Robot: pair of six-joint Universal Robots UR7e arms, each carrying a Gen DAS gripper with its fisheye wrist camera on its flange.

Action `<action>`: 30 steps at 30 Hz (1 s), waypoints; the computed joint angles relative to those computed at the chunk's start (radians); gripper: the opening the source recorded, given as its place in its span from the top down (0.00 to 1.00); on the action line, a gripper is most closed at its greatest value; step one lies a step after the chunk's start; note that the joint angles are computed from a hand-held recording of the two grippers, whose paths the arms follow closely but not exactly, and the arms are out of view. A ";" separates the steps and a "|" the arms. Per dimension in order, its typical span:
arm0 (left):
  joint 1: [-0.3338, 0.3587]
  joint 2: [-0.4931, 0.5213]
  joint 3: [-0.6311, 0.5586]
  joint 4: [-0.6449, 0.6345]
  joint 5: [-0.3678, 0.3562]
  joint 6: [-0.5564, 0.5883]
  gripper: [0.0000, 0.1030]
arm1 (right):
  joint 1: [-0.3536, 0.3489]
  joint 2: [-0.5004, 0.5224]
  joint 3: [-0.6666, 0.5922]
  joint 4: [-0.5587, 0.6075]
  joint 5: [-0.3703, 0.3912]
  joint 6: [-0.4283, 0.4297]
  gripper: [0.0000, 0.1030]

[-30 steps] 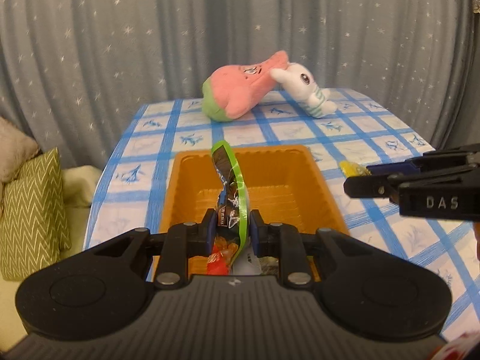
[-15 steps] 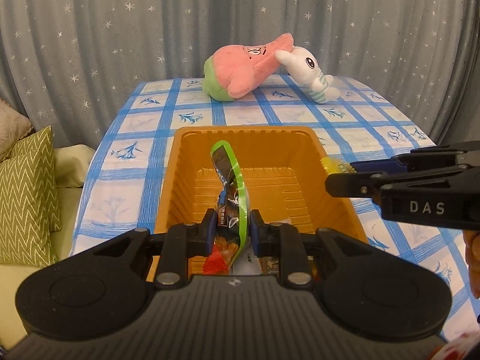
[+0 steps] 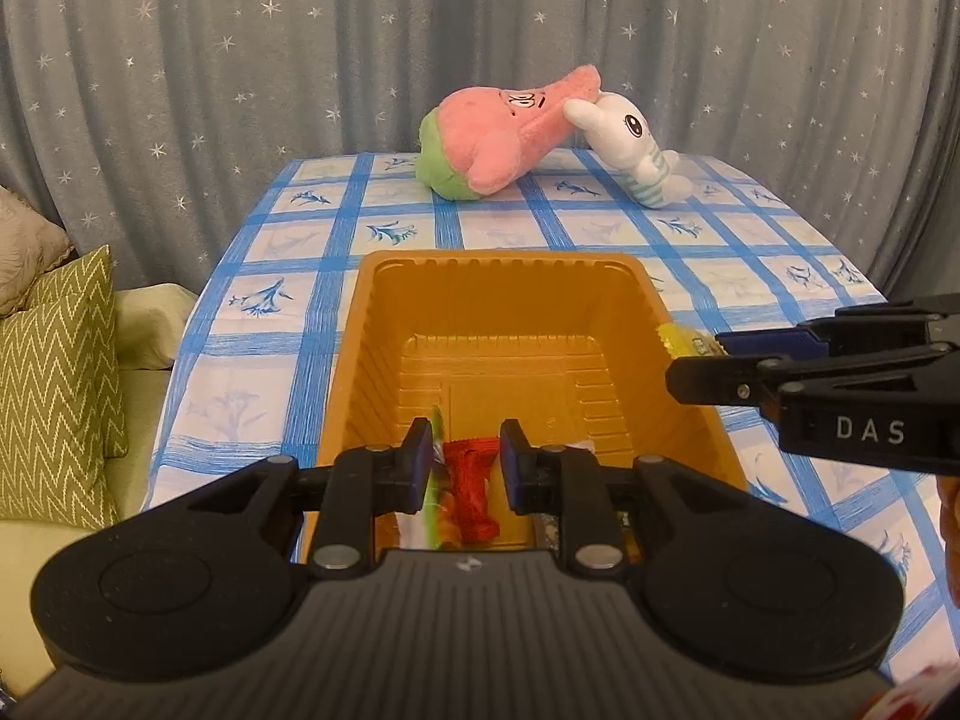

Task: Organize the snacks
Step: 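Move both open tools back to the remaining red candy packets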

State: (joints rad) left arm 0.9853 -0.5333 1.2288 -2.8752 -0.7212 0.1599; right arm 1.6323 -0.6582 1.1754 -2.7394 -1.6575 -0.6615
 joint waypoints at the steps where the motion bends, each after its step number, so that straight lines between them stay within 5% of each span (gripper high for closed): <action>1: 0.000 0.000 0.000 -0.001 0.000 0.000 0.79 | 0.000 0.000 0.000 0.002 -0.001 0.002 0.70; 18: 0.005 -0.011 0.002 -0.032 0.036 -0.039 0.79 | -0.014 -0.005 -0.001 0.034 0.068 0.027 0.70; 21: 0.006 -0.012 0.005 -0.036 0.034 -0.040 0.79 | -0.021 -0.003 -0.016 0.064 0.087 0.073 0.45; 30: -0.001 -0.007 0.002 -0.040 0.018 -0.034 0.78 | -0.029 -0.013 -0.011 0.008 0.057 0.109 0.43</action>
State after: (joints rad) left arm 0.9841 -0.5404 1.2313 -2.9148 -0.7030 0.1255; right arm 1.6029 -0.6715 1.1644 -2.7311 -1.6003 -0.5525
